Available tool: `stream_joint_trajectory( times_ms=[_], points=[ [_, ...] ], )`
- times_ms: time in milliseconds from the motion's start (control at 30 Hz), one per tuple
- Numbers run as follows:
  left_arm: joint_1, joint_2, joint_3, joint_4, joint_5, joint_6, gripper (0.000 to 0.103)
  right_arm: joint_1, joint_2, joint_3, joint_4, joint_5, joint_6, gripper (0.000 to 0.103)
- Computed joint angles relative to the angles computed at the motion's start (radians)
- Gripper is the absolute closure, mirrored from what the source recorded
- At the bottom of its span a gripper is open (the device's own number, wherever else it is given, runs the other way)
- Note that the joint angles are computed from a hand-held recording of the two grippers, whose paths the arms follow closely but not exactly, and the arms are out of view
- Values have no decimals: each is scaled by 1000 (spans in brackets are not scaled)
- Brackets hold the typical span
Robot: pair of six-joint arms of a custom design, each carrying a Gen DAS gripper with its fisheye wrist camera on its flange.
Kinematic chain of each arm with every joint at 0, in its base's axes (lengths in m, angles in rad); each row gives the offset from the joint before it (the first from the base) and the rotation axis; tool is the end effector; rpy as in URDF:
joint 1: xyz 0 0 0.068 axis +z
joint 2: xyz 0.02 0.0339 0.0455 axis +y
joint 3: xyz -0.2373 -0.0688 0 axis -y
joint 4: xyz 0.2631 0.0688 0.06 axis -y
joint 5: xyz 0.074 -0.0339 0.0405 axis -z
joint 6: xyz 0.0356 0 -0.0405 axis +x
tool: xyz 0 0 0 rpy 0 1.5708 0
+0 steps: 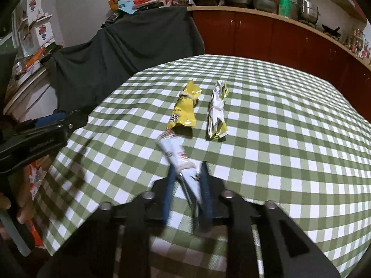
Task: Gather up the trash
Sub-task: 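Move both open grippers back over the remaining wrappers on the table, then grasp the white printed wrapper with the right gripper while the left grasps the yellow wrapper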
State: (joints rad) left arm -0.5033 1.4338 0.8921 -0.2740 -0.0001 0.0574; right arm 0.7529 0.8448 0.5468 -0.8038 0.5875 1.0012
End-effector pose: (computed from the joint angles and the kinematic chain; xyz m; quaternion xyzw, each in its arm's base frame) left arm 0.2795 -0.1539 0.1845 0.2572 0.8933 -0.0815 0.3595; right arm 0.1437 0.1076 0.1786 0.1820 0.9155 -0.0091 0.3587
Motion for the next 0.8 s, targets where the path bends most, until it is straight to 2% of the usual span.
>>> stream_joint_trajectory(
  times_ms=[100, 400, 533, 567, 633, 667, 700, 800],
  points=[
    [-19, -3, 1, -1, -8, -7, 45, 26, -16, 5, -29, 12, 19, 94],
    [-107, 5, 17, -7, -36, -36, 44, 148, -122, 8, -230, 104, 191, 97],
    [-138, 17, 28, -10, -51, -52, 44, 130, -191, -9, -236, 82, 176, 97],
    [-143, 16, 29, -11, -55, -58, 44, 117, -198, -10, -221, 73, 157, 95],
    [-146, 13, 26, -10, -66, -57, 44, 111, -183, -4, -203, 80, 143, 79],
    [-144, 10, 24, -10, -69, -56, 44, 107, -170, -1, -188, 84, 132, 65],
    [-139, 8, 20, -10, -68, -55, 44, 107, -158, 0, -174, 90, 127, 60],
    [-121, 9, 15, -12, -67, -52, 44, 73, -117, -3, -105, 58, 68, 60]
  ],
)
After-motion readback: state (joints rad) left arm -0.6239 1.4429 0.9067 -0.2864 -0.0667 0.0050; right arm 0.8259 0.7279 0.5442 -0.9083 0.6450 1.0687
